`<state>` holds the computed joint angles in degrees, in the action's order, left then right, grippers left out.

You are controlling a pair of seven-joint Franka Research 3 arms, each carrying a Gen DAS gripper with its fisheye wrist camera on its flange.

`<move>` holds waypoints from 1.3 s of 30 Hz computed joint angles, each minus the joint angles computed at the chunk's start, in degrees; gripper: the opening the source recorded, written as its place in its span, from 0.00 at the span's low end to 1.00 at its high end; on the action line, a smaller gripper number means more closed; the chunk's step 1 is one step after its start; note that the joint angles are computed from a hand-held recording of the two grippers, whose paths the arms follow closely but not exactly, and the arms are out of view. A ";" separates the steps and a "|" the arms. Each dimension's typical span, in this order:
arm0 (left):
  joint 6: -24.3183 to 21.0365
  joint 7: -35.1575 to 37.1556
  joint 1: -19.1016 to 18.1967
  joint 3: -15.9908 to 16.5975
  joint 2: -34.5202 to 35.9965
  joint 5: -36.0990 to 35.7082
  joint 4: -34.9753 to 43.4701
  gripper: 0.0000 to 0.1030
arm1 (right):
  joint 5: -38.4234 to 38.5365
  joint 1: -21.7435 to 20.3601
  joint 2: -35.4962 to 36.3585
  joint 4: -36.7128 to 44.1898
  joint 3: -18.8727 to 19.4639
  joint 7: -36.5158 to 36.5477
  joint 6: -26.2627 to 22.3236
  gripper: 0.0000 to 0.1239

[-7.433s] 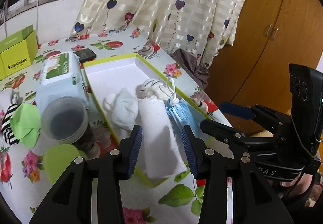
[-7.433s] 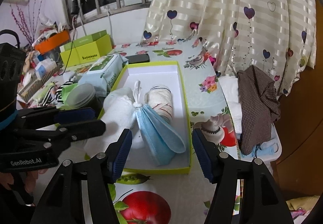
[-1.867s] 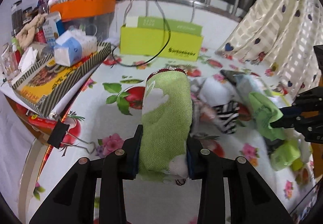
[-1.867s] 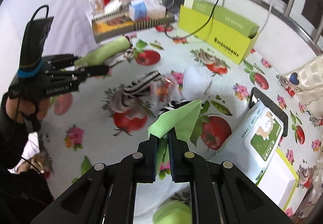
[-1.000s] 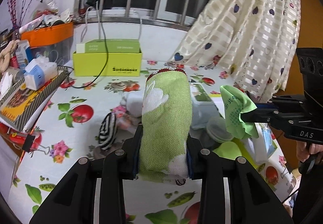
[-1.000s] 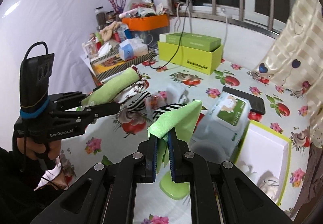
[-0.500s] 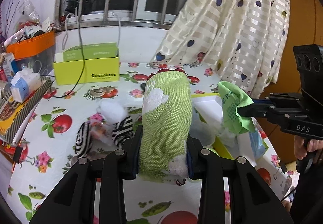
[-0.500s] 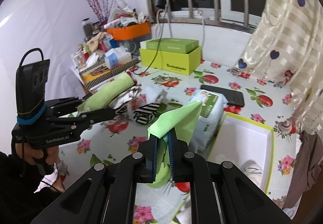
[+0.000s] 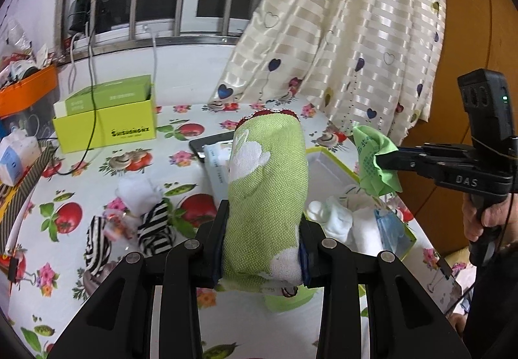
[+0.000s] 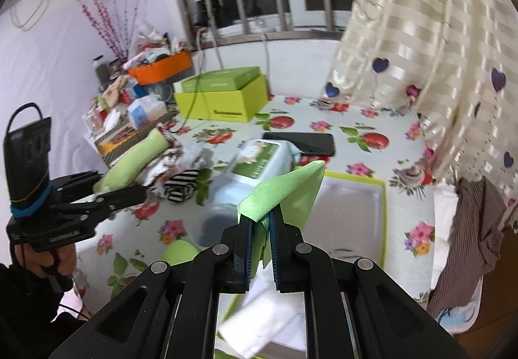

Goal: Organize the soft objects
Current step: 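Carry the green towel and light green cloth over the box lid with both tools, then open the right tool to drop the green cloth while the left tool lowers and releases the towel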

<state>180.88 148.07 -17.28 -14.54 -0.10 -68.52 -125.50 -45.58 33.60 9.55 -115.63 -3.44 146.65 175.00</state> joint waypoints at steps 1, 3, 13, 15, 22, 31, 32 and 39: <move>-0.05 -0.85 -0.08 -0.09 0.30 1.05 0.23 0.35 | 0.69 -0.48 0.03 -0.49 0.02 -0.29 0.39 0.08; 0.02 -2.18 0.00 -0.38 0.72 2.63 0.45 0.35 | 2.35 -1.09 0.28 -1.07 0.06 -1.28 1.01 0.08; -0.22 -14.26 2.63 -2.84 3.42 16.67 1.45 0.35 | 20.06 -4.29 4.24 -1.09 2.47 -16.43 2.11 0.08; -0.28 -17.03 3.38 -3.43 4.01 19.91 1.63 0.35 | 23.57 -4.97 5.46 -0.39 3.13 -19.40 1.64 0.08; -0.98 -26.87 5.32 -4.72 6.25 31.44 2.71 0.35 | 34.68 -7.46 10.52 3.88 6.01 -28.96 -1.55 0.08; -2.95 -37.94 6.75 -5.14 9.14 45.12 5.44 0.35 | 25.50 7.45 9.00 2.39 -10.42 -17.58 -2.34 0.36; -3.28 -39.32 6.65 -4.95 9.53 46.95 5.93 0.35 | 23.64 8.39 8.53 1.95 -11.59 -15.61 -1.89 0.38; -7.87 -44.96 7.48 -6.18 13.45 56.52 11.46 0.35 | 1.04 19.74 5.69 -0.77 -26.21 8.65 -0.07 0.41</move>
